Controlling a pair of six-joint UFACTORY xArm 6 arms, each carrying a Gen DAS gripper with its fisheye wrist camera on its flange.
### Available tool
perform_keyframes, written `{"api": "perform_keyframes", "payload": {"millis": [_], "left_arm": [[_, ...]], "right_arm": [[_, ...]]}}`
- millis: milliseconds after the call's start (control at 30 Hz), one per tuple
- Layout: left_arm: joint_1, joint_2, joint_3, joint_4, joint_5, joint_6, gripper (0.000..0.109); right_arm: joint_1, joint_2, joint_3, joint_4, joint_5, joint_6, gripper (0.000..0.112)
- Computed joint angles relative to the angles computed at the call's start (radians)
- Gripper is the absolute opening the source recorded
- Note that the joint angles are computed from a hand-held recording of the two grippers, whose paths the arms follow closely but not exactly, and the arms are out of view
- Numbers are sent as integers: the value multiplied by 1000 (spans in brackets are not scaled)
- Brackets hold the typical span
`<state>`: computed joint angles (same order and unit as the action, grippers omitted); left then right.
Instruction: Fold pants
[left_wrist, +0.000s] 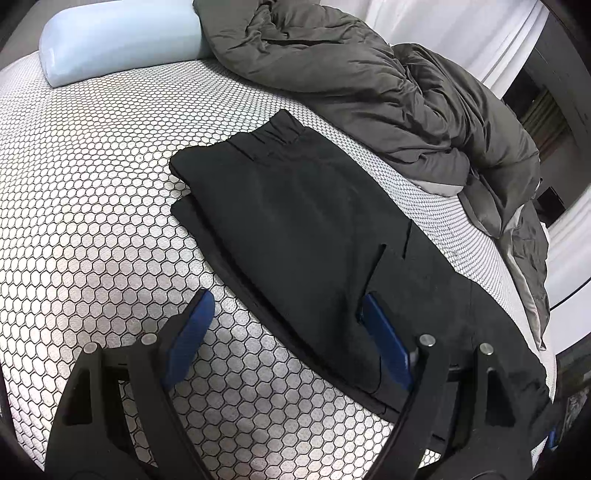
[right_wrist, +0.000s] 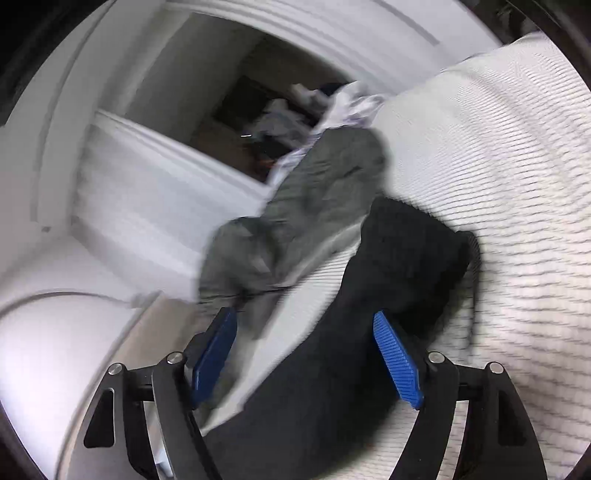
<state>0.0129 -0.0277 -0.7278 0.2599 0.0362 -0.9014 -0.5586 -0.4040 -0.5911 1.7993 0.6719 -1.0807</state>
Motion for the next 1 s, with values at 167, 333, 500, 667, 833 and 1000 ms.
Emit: {"api": "perform_keyframes", "payload": {"millis": [167,333,500,667,833,1000], "left_arm": [[-6,0,0,-32,0,30,80],[-9,10,-17,23,18,-9,80],[-17,33,-34,-21,7,32,80],[-15,45,-45,10,9,7,80],[-11,63,-64,68,15,-34,80],[-15,64,-61,11,7,26,80]], "right_arm": [[-19,50,10,-240,-156,297,64],[-94,61,22,-300,-107,362,64],[-96,225,-74,-149,36,206,60],[-12,256,-129,-208,-51,268,20],[89,-12,-35,-344,-232,292,17],[-38,-171,86,-309,-17,352,60]]}}
